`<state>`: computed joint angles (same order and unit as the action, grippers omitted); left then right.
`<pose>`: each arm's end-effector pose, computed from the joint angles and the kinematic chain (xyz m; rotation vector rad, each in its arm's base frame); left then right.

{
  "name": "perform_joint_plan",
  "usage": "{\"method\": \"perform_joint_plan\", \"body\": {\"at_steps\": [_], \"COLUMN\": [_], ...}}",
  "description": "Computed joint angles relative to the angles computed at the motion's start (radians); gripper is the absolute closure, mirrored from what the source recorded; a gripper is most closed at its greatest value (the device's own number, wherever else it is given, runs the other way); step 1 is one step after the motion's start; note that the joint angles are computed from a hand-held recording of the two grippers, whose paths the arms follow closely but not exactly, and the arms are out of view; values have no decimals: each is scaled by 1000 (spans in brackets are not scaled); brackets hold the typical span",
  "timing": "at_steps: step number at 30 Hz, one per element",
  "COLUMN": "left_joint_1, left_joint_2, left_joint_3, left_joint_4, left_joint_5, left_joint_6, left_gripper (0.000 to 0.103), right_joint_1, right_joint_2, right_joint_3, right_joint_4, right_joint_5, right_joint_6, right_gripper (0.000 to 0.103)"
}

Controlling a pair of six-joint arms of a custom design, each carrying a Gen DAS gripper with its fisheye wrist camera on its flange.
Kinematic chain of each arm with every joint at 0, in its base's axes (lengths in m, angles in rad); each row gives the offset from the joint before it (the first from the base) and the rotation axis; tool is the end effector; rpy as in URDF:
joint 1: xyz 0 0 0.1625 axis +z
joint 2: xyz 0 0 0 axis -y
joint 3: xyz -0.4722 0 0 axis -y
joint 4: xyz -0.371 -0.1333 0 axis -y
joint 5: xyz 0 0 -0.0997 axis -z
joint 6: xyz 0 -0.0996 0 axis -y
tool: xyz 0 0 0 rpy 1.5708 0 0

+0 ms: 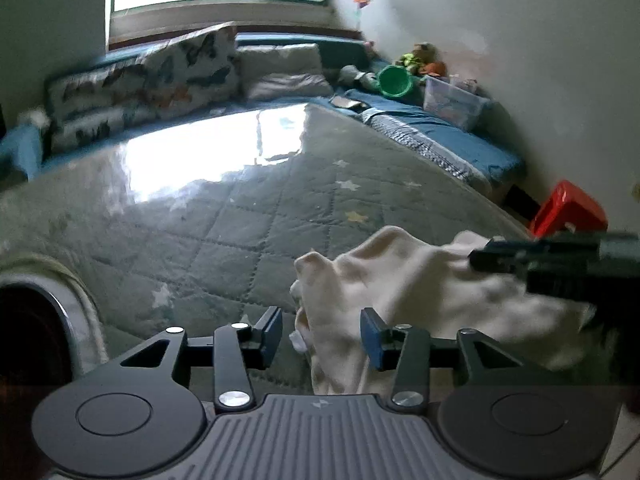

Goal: Fold clothes
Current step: 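Lift the folded sweatshirt with both grippers and carry it off the hob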

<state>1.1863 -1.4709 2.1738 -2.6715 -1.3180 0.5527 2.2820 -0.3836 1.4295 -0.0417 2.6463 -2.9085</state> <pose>-0.0257 -0.4852 0.3422 1.2050 2.5398 -0.5344 0.4035 -0.3983 -0.0753 0.1470 -2.1854 1.1449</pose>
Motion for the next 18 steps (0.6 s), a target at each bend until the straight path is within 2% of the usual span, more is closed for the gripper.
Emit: {"method": "perform_joint_plan", "body": {"at_steps": [3,4,5,7,10,14,18], "left_joint_1": [25,32,37,38,34,42,41], "left_joint_2": [31,35,36,31,24,11,-7], "left_joint_3": [-22,-20,-18,-7,2,-15,-11], "left_joint_4": [0,-10,-16,-30,-44,-24,-31], "left_joint_5": [-24,-31,-37,-35,-21,-29,-4], "left_joint_6": [-27,-16,-4,24,49,38,50], "left_gripper": [62,77,84,87,87,82,74], "right_joint_1": [-15,-18,-22,-26,-25,-11,-17], "right_joint_2": [27,40,52,76,101,76,98], "right_joint_3": [-57,-76,-94,-127,-169,-129,-157], "right_joint_4": [20,25,29,40,57,-21,29], "right_joint_5": [-32,-34,-33,-29,-11,-40,-42], "right_joint_6": [-34,-47,-61,-82,-97,-107,-98], "right_gripper": [77,77,77,77,77,76,75]}}
